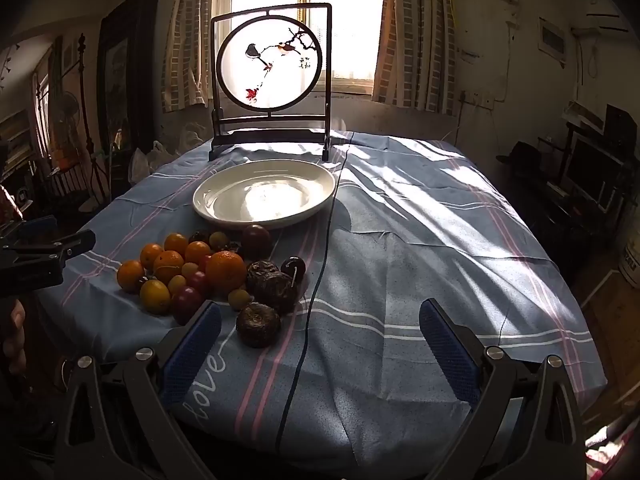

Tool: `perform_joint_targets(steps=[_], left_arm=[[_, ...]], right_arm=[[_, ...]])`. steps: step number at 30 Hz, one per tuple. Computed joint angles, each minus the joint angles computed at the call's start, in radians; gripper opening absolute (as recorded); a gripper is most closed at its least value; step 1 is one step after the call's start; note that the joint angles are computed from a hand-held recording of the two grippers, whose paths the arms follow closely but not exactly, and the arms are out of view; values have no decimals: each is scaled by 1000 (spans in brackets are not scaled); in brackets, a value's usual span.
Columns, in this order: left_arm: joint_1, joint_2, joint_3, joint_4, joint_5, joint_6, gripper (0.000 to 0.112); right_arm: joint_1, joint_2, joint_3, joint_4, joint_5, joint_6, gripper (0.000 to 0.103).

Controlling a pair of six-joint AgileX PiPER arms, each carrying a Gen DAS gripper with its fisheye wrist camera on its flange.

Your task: Organize fruits

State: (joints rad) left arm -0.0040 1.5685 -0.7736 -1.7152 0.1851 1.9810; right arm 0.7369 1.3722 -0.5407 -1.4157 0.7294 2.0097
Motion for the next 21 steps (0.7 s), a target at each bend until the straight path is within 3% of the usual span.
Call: perform_joint_targets(steps=[4,9,11,15,21], left_arm=[[-5,6,-4,5,-10,-14,99],[9,-6,-18,216,-1,-220,99],[32,0,-21,216,29,-215,99],[12,14,-21,142,11,-149,99],[33,11,-27,202,40,-204,99]], right_arm=[[4,3,3,-5,-2,9,99],[2,12,-4,-2,-1,4,99],[-8,14,-4,-8,-12,8,99],[8,16,-19,14,-4,-11,99],[-1,9,0,-19,-9,17,99]])
